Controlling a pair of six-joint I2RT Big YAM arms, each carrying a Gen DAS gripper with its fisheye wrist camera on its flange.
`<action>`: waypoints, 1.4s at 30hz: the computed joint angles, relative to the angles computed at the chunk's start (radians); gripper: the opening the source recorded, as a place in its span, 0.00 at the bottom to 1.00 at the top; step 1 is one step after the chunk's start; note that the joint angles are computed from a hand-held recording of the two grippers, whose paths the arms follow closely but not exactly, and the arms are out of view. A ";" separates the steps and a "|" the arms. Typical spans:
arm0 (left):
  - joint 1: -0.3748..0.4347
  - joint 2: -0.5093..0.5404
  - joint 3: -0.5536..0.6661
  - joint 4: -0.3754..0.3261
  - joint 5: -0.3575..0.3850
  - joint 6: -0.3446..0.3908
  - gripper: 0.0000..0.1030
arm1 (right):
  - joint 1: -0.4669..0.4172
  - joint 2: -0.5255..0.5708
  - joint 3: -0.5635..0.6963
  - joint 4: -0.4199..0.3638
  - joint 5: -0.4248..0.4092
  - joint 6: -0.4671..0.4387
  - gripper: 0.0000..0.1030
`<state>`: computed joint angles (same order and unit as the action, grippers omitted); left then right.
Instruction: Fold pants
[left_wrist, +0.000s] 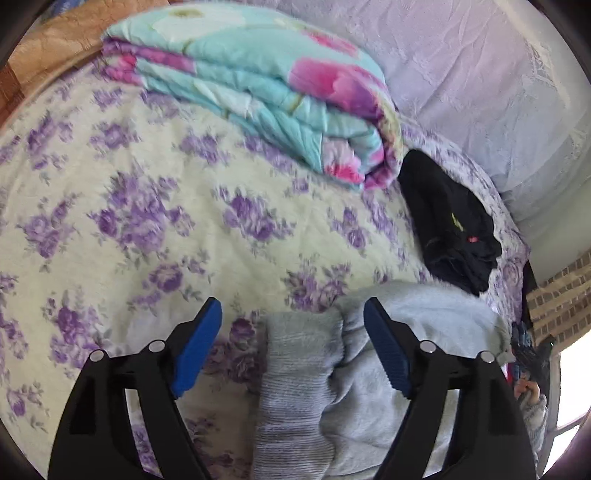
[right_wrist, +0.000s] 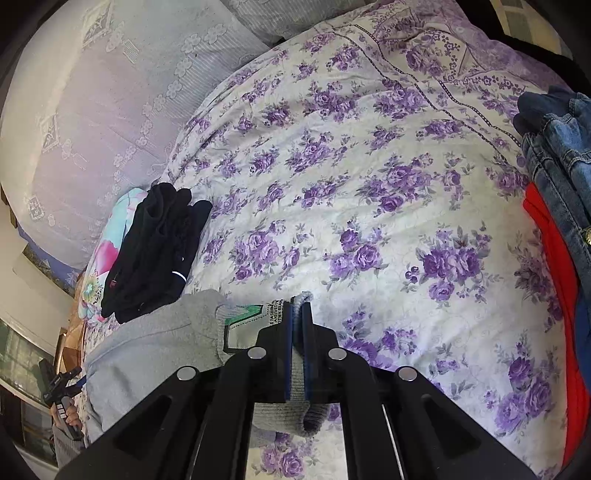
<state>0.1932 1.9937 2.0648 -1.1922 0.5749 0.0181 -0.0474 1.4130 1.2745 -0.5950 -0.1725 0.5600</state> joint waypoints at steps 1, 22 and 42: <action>-0.003 0.021 0.023 -0.040 0.013 0.024 0.74 | -0.004 0.004 -0.001 0.004 -0.009 0.007 0.04; -0.006 -0.160 -0.170 0.158 0.119 0.039 0.36 | 0.000 -0.137 -0.077 0.093 0.008 -0.015 0.04; 0.213 -0.469 -0.658 0.097 0.365 0.249 0.41 | 0.270 -1.011 -0.695 -0.036 0.307 0.362 0.04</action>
